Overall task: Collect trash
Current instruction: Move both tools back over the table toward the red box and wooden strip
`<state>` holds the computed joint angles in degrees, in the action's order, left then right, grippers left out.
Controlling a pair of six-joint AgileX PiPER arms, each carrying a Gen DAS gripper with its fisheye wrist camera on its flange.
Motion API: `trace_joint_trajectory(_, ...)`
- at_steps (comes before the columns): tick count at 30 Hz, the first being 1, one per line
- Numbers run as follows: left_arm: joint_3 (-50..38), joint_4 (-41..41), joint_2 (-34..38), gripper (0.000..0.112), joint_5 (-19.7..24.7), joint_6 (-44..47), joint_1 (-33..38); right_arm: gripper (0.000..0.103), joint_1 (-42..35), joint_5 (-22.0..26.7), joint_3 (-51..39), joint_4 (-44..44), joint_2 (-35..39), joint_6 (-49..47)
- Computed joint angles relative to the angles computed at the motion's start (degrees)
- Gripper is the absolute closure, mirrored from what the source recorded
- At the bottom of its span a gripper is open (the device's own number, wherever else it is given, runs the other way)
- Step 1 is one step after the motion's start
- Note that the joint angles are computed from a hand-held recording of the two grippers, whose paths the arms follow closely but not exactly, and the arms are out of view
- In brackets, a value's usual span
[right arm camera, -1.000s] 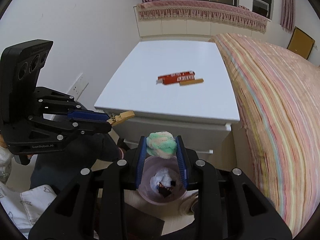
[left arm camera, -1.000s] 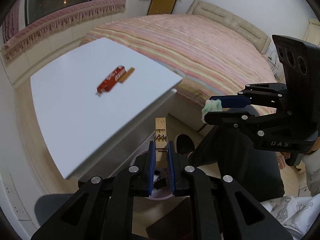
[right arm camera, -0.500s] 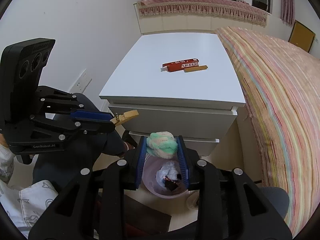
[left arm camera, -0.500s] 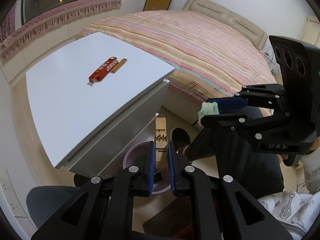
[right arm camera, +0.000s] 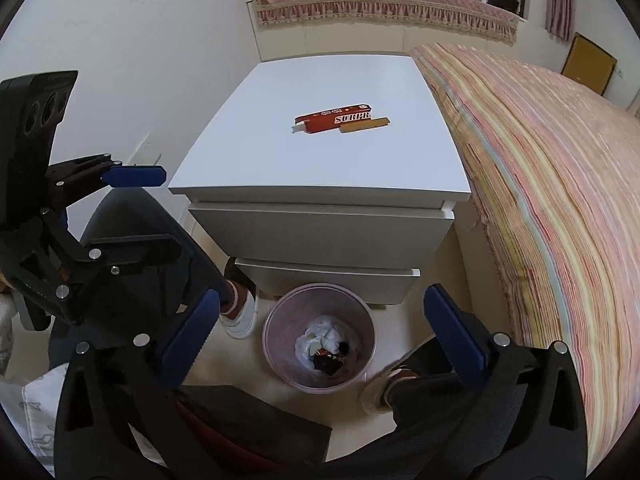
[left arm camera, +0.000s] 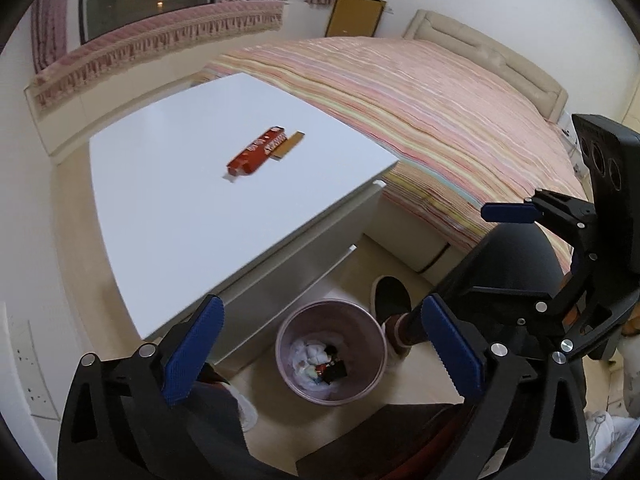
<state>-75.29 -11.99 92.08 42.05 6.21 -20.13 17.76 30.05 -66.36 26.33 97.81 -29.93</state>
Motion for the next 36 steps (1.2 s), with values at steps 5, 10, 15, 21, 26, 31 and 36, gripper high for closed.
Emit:
trace_joint_trajectory(5,0.23,-1.02,-0.52,0.017,0.15,0.80,0.83,0.003,0.25,0.36,-1.00,-1.17,-0.08,1.26)
trace_joint_trajectory(10,-1.34,-0.54,0.14,0.017,0.57,1.09,0.67,0.003,0.02,1.26,-2.71,-1.21,0.07,1.32)
trace_joint_trajectory(15,-4.60,0.94,1.52,0.017,1.70,0.73,1.23,0.003,-0.30,2.82,-6.41,-2.88,1.29,2.79)
trace_joint_trajectory(21,-11.55,1.20,5.53,0.017,4.46,2.30,3.52,0.003,-0.98,5.64,-14.27,-4.64,5.15,4.05)
trace_joint_trajectory(26,-18.96,1.06,10.89,0.017,7.06,3.59,5.18,0.003,-1.21,8.45,-22.14,-6.03,10.07,5.11)
trace_joint_trajectory(31,-26.86,0.78,16.93,0.017,10.23,4.73,6.38,0.003,-1.60,12.50,-32.30,-6.94,17.04,5.70)
trace_joint_trajectory(36,-36.37,0.44,24.10,0.017,14.25,5.72,7.37,0.003,-1.73,16.80,-42.68,-8.72,24.45,6.91)
